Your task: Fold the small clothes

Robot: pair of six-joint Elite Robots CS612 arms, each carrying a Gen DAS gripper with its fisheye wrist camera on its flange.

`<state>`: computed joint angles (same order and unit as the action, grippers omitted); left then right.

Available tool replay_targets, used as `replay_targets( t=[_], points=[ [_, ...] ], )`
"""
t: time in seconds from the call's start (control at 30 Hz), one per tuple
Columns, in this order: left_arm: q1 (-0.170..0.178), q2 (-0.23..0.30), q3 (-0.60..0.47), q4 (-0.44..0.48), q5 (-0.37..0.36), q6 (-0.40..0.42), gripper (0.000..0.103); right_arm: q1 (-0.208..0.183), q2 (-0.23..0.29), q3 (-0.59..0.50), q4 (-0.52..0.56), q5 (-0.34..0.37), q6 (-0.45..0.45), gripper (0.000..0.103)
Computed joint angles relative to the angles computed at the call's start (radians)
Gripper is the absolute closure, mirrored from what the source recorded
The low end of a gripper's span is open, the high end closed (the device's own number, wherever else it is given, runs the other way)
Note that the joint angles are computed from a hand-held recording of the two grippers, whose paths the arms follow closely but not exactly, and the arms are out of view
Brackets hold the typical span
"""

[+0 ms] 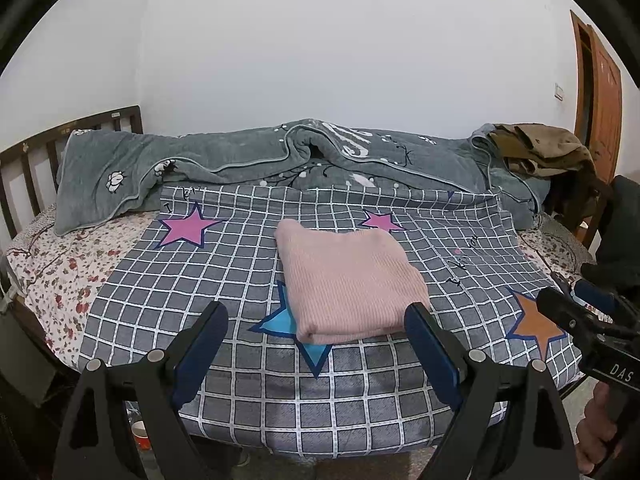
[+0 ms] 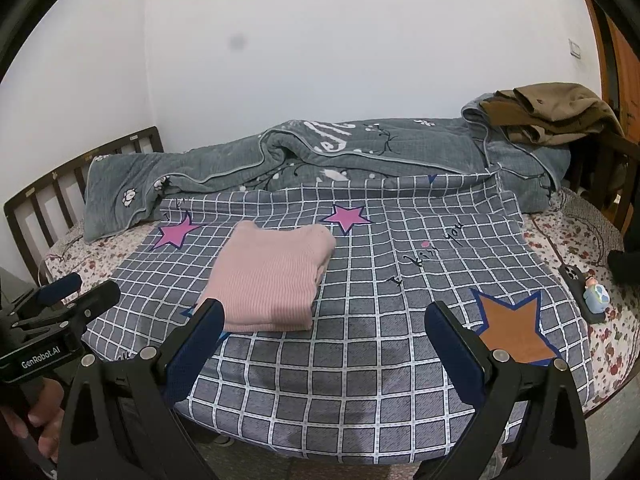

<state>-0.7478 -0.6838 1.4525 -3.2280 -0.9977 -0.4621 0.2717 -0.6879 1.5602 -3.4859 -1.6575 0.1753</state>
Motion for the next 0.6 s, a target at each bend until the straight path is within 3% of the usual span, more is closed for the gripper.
replay_targets(
  t=[0.6],
  points=[
    [0.001, -0.002, 0.002, -0.006, -0.001, 0.002, 0.013, 0.002, -0.001, 0.003, -0.004, -0.003, 0.004, 0.004]
  ],
)
